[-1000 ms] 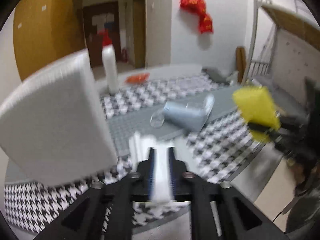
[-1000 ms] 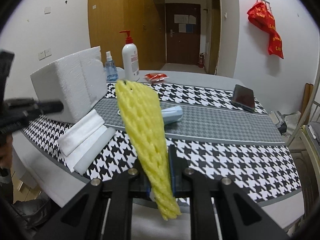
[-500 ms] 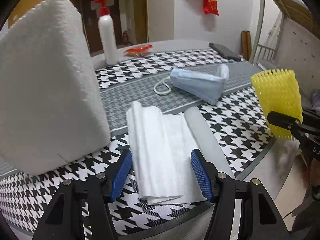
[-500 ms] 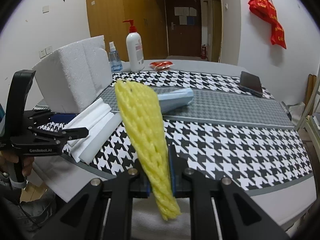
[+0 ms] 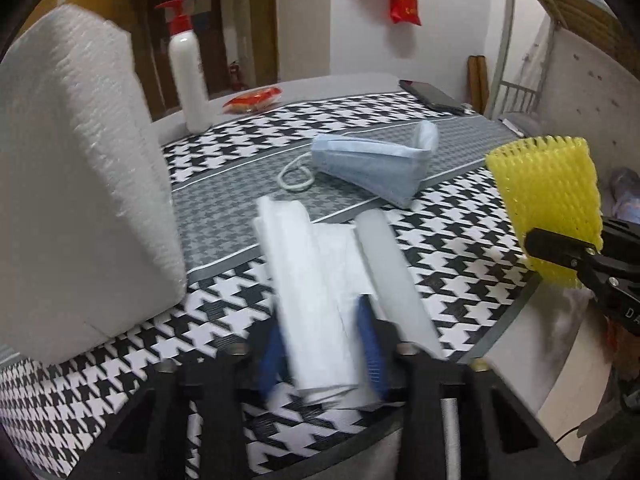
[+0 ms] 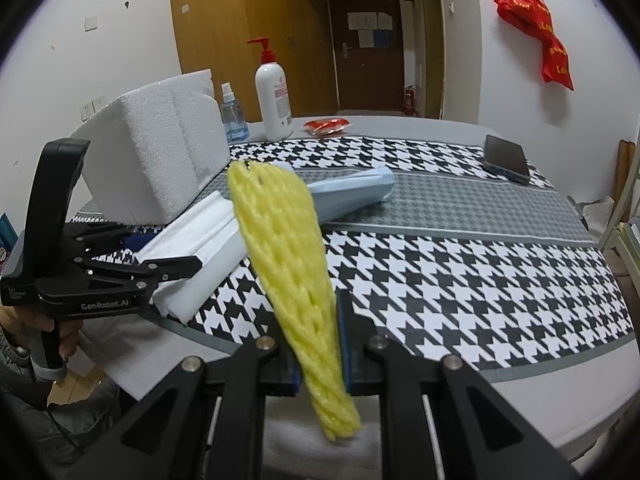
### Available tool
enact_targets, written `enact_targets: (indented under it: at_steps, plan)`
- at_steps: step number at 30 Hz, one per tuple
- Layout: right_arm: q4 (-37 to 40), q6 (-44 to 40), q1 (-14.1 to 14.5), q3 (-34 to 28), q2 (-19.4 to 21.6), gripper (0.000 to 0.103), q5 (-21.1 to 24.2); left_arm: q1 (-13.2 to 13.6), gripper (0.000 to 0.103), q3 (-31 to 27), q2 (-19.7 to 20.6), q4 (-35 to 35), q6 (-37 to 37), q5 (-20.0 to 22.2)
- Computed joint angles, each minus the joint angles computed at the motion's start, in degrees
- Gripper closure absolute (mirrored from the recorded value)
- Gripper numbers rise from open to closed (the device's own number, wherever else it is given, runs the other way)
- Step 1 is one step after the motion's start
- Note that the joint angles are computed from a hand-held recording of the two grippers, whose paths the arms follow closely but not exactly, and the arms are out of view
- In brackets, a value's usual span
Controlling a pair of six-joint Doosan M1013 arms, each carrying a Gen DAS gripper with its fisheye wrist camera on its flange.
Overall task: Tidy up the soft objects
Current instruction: 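Lift the net sleeve and white cloth off the table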
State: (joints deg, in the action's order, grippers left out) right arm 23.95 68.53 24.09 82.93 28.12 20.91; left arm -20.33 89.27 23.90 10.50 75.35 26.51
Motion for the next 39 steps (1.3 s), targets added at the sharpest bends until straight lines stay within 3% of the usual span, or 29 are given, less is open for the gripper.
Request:
enact_targets:
  at_steps: [2,9,21,39]
  plan:
    - [0.15,0.16,-0.05,0.22,-0.10,0.085,-0.35,-0.25,0.094,-0.33,0.27,-0.20,0.96,-0.14]
    - [2.82,-0.56,-0.36,0.72,-0.43,0.085,-1.34,-0.12,0.096,-2.12,1.13,-4.19,4.84,-0.77]
    - [5.91,-2.06,-0.55,1.39,-1.47,0.085,-4.38,-1.02,0.096,-0.73,-2.09,5.41,-2.91,-5.98]
    - [15.64,-12.77,0.69,1.82,-3.86,0.085,-9.31,-1.28,0.096,4.62,-7.79,34.36,-33.05,-14.48]
